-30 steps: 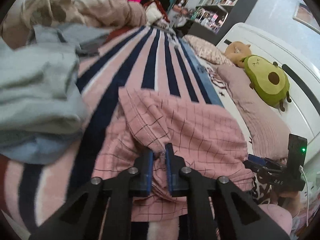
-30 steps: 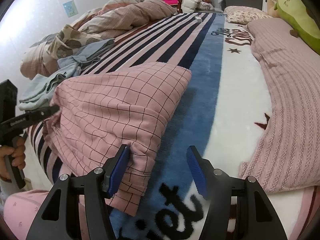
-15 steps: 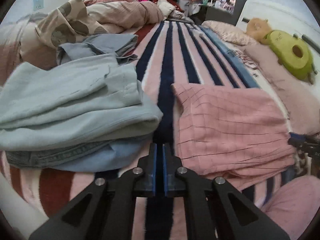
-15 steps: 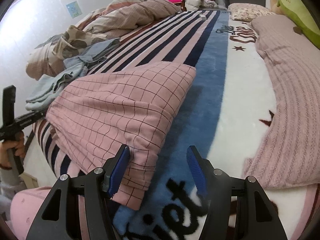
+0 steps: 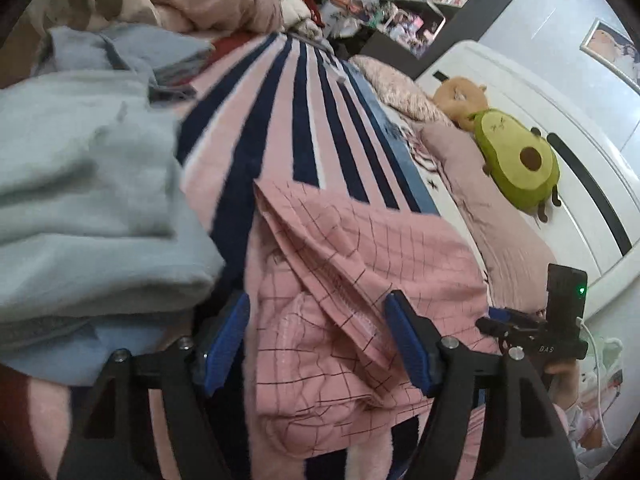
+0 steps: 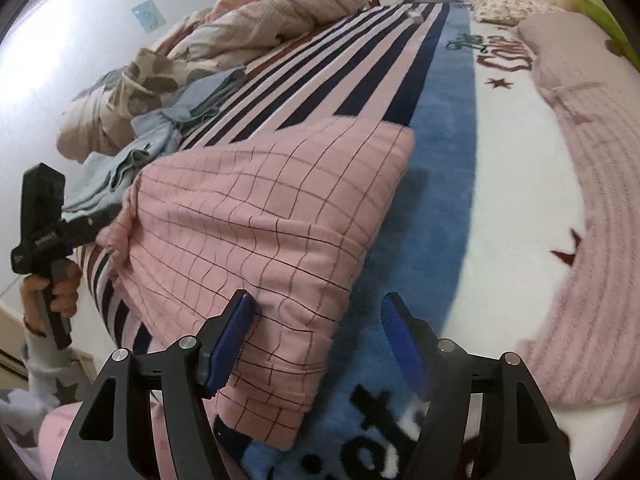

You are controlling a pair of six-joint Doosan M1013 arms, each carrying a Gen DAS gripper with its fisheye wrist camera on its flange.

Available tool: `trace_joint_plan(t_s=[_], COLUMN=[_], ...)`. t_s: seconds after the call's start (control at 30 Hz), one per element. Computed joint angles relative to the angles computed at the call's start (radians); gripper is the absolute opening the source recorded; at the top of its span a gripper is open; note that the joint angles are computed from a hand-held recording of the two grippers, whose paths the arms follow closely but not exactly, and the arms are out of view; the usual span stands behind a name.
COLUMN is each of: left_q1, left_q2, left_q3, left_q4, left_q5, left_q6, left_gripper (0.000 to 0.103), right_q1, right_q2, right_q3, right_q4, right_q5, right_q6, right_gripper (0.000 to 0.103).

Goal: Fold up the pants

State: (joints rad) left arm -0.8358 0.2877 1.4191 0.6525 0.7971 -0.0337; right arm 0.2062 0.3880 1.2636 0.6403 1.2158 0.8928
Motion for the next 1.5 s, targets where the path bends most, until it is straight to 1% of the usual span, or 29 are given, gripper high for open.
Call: trace_joint_plan(t_s=[0.07,0.17,0.2,0.23,0.27,0.3,0.37,0.47,0.53,0.57,0.6,0.63,0.67,0.7,0.73,0.77,0.8,0.87,0.93,1.03,1.07,1.1,1.13,1.23,1.33,1.37,1.4,1.43,1.5], left_q1=[-0.014,-0.006,0.003,0.011,0.017,0.027,0.036,0.048,0.048,0.048,0.049,0.052,0.061,0.067,0.066,0.061,0.059,0.055,0.043,0.030,0.024,0.016,0.009,0.003,-0.005,-0.008,-0.015,-0.022,-0.029], left_q2=[-0.009,-0.019,-0.011,-0.002,0.010,0.027,0.035,0.005,0.005,0.008,0.013,0.015,0.018,0.026,0.036,0.046,0.051,0.049,0.047,0.029,0.023,0.014,0.000,-0.064,-0.128,-0.150,-0.175,-0.197,-0.231], left_q3=[-0.003,0.000,-0.007,-0.015,-0.025,-0.041,-0.032,0.046,0.049,0.047,0.043,0.045,0.052,0.051,0.037,0.020,0.011,0.007,-0.010,-0.029,-0.039,-0.052,-0.057,-0.034,-0.007,0.002,0.014,0.023,0.044], left_q4=[0.048,0.048,0.020,-0.001,-0.028,-0.083,-0.123,-0.133,-0.137,-0.144,-0.151,-0.164,-0.204,-0.240,-0.238,-0.217,-0.205,-0.175,-0.115,-0.034,-0.003,0.038,0.082,0.187,0.268,0.293,0.324,0.350,0.377], left_q5=[0.018,-0.030,-0.041,-0.030,-0.007,0.026,0.039,-0.089,-0.105,-0.110,-0.125,-0.152,-0.208,-0.244,-0.231,-0.205,-0.203,-0.206,-0.170,-0.146,-0.124,-0.083,-0.052,0.000,0.068,0.095,0.141,0.200,0.281], left_q6=[-0.012,-0.014,0.005,0.028,0.056,0.101,0.109,0.061,0.073,0.081,0.093,0.102,0.119,0.132,0.137,0.143,0.136,0.112,0.107,0.127,0.132,0.148,0.156,0.135,0.110,0.101,0.095,0.094,0.083], left_gripper=[0.068,0.076,0.076,0.076,0.076,0.076,0.076,0.076,0.076,0.074,0.064,0.057,0.045,0.043,0.042,0.035,0.029,0.022,0.017,0.015,0.015,0.015,0.015,0.015,0.015,0.015,0.015,0.015,0.015], right_q1=[0.002,0.010,0.012,0.015,0.018,0.021,0.021,0.010,0.004,0.007,0.009,0.012,0.019,0.023,0.026,0.028,0.028,0.029,0.033,0.044,0.048,0.057,0.064,0.108,0.149,0.167,0.192,0.205,0.252], right_q2=[0.006,0.018,0.022,0.027,0.031,0.034,0.034,0.042,0.055,0.060,0.062,0.066,0.065,0.063,0.062,0.060,0.059,0.052,0.042,0.028,0.028,0.029,0.029,0.033,0.052,0.062,0.079,0.088,0.123], right_q3=[-0.008,-0.023,-0.028,-0.033,-0.037,-0.040,-0.040,-0.047,-0.057,-0.062,-0.064,-0.068,-0.068,-0.065,-0.064,-0.063,-0.062,-0.058,-0.056,-0.077,-0.088,-0.112,-0.125,-0.191,-0.261,-0.288,-0.325,-0.345,-0.406], right_q4=[0.000,-0.012,-0.015,-0.018,-0.020,-0.021,-0.020,0.007,0.030,0.038,0.048,0.059,0.058,0.052,0.049,0.047,0.048,0.052,0.057,0.079,0.090,0.110,0.117,0.141,0.185,0.197,0.209,0.215,0.231], right_q5=[0.002,0.002,0.004,0.007,0.009,0.011,0.016,0.056,0.085,0.095,0.104,0.119,0.114,0.103,0.095,0.083,0.076,0.056,0.033,0.001,0.001,0.002,0.001,-0.018,-0.006,-0.002,0.007,0.013,0.031], right_q6=[0.007,0.015,0.016,0.018,0.021,0.025,0.020,0.017,0.025,0.023,0.018,0.012,0.009,0.011,0.016,0.026,0.029,0.026,0.012,-0.022,-0.028,-0.041,-0.050,-0.093,-0.105,-0.107,-0.108,-0.106,-0.095], right_gripper=[0.063,0.063,0.063,0.063,0.063,0.063,0.063,0.064,0.065,0.064,0.062,0.061,0.061,0.060,0.055,0.046,0.042,0.025,0.020,0.017,0.016,0.016,0.016,0.016,0.016,0.016,0.016,0.016,0.016])
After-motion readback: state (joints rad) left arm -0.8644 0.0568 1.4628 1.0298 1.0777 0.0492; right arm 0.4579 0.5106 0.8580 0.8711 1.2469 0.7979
